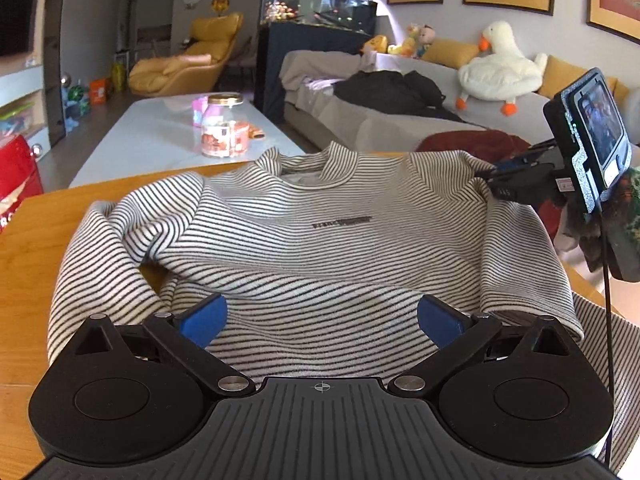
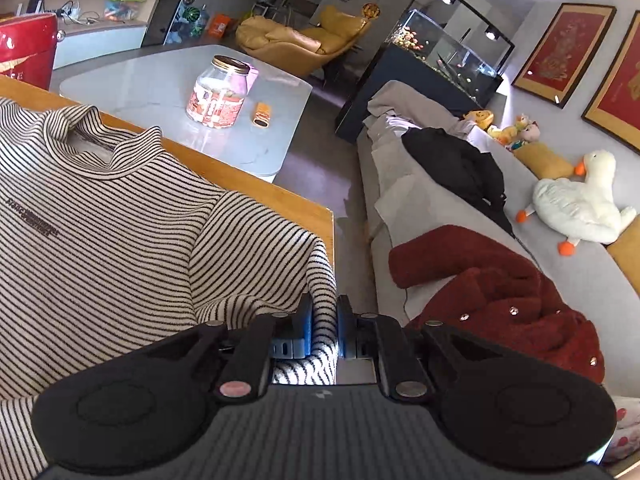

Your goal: Fold clothes

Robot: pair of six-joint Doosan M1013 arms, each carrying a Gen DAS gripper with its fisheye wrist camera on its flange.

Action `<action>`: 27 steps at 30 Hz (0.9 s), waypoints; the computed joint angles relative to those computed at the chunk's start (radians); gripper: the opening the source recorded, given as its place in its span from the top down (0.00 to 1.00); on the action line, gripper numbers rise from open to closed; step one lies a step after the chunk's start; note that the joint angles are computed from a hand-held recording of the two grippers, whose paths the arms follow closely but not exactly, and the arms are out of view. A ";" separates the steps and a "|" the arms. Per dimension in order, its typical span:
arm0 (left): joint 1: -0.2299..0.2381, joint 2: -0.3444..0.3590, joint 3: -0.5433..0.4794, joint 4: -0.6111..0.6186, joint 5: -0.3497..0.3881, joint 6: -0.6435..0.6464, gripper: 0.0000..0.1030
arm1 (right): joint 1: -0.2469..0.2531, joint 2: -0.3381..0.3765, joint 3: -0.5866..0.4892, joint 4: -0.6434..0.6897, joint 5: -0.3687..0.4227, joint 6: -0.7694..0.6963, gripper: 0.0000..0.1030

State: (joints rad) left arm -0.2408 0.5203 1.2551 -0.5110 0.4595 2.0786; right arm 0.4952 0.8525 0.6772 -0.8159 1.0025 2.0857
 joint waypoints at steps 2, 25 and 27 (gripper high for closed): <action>-0.004 -0.013 0.020 0.114 -0.025 -0.105 0.00 | -0.001 -0.052 0.075 0.028 -0.065 0.045 0.89; 0.064 -0.231 0.236 -0.044 0.084 0.137 0.00 | 0.012 -0.459 0.620 1.329 -0.392 -0.604 0.56; 0.067 -0.241 0.238 -0.056 0.089 0.154 0.00 | 0.031 -0.483 0.625 1.221 -0.478 -0.582 0.56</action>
